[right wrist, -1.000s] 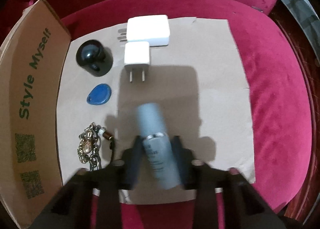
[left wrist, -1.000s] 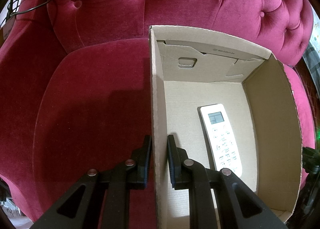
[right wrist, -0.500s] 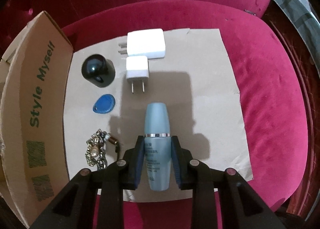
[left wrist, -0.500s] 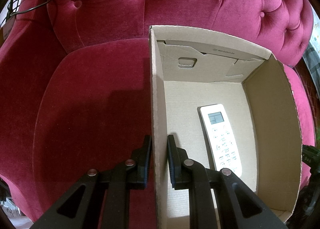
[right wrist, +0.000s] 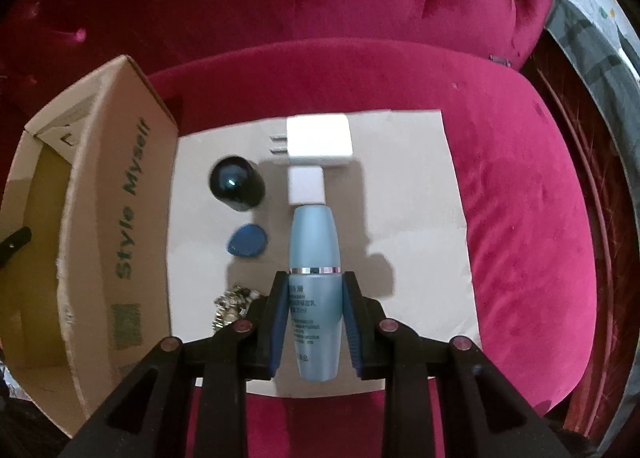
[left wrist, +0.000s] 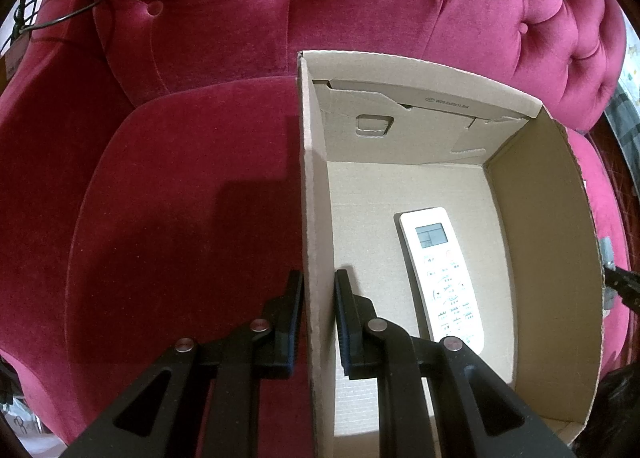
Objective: Organize rigid objects
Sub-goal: 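Carry the light-blue bottle into the box beside the remote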
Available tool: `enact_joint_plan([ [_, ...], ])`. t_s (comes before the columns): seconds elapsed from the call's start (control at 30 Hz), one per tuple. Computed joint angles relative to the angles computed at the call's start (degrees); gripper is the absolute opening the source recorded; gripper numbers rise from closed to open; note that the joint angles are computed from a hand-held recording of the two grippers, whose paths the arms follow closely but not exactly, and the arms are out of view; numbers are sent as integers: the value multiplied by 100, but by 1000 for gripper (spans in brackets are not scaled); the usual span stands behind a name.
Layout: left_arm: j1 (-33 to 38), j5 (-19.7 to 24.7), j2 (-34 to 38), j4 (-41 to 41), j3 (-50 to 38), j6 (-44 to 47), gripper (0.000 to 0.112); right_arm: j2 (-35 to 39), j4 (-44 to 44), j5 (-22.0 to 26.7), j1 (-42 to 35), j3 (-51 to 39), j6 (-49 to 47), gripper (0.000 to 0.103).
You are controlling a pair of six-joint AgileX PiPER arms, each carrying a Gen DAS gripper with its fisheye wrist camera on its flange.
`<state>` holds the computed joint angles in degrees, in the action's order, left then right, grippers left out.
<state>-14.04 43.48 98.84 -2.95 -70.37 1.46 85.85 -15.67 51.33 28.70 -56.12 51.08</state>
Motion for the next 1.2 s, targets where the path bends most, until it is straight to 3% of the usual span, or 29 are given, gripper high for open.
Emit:
enact_joint_plan([
  [0.43,29,27,-5,-69,-3,44,16,258,-137,950,515,-1488,-148,27],
  [1.2,39,51,5,-84,-26,70,16,1436,89,1067,1578,-3312,-217,27],
])
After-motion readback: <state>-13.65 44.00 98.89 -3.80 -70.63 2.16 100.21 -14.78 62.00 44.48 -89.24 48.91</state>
